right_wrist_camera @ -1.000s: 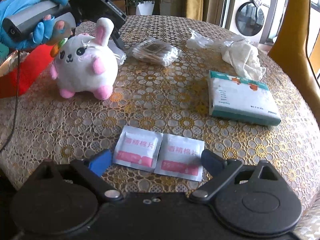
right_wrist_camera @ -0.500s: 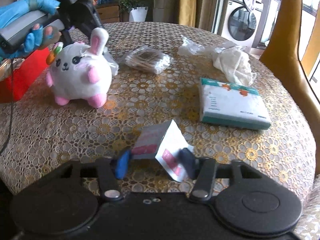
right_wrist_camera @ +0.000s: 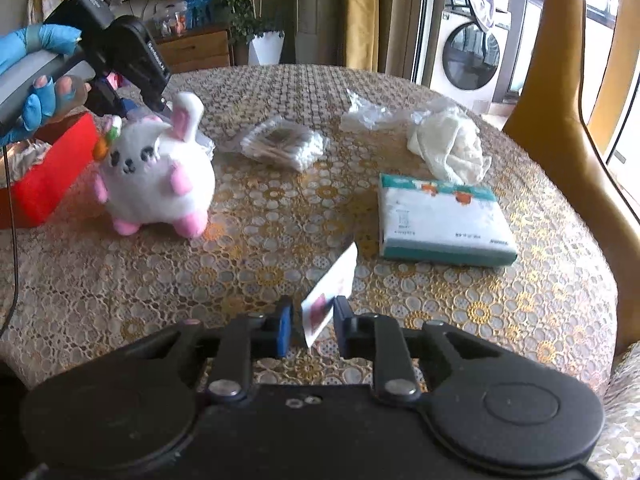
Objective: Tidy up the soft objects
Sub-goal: 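Grasp the bubble-wrap bag with the left gripper while the right grasps a wipe sachet, then lift the bubble-wrap bag and wipe sachet and carry both toward the red tin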
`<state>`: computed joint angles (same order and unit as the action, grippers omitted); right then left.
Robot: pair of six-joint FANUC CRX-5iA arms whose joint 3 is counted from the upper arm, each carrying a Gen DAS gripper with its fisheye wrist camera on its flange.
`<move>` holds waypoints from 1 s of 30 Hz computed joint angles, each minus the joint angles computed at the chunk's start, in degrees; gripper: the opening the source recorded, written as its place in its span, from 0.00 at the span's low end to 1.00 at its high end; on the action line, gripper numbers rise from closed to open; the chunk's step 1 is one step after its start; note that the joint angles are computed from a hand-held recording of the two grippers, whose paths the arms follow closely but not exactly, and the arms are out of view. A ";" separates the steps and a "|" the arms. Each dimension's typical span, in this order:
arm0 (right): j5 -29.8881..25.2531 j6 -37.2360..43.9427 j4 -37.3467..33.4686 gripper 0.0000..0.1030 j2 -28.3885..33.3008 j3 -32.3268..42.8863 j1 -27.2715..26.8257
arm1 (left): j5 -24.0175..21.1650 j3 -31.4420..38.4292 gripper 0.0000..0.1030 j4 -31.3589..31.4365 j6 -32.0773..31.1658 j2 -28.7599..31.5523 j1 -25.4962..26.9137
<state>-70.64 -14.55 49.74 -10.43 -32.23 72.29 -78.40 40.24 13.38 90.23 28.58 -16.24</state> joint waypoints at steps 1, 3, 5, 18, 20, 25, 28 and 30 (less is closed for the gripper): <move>-0.46 -0.15 0.49 0.20 -0.06 0.06 0.36 | 0.26 -0.51 0.25 0.18 -0.07 -0.58 0.23; -1.02 -0.18 1.35 0.16 -0.23 0.09 0.88 | 0.67 -1.22 0.24 0.28 0.23 -1.51 0.58; -1.70 -0.62 1.73 0.13 -0.29 0.19 1.20 | 1.04 -2.07 0.24 0.49 0.33 -2.49 1.04; 2.18 -3.98 -0.98 0.14 -1.86 -1.10 -2.90 | 2.41 -6.34 0.24 0.58 -0.88 -5.97 2.57; 4.40 -4.77 -0.02 0.13 -2.70 -2.26 -3.74 | 2.50 -6.58 0.24 0.61 -1.00 -6.02 2.65; 4.50 -6.51 2.19 0.03 -2.58 -3.30 -3.58 | 2.66 -7.06 0.24 0.88 -1.10 -6.12 2.74; 3.10 -8.43 3.88 0.03 -2.60 -3.78 -2.67 | 2.85 -7.54 0.22 1.51 -1.41 -6.42 2.97; 2.73 -8.59 4.27 0.03 -2.94 -3.80 -2.24 | 3.08 -8.06 0.22 2.21 -1.57 -6.77 3.28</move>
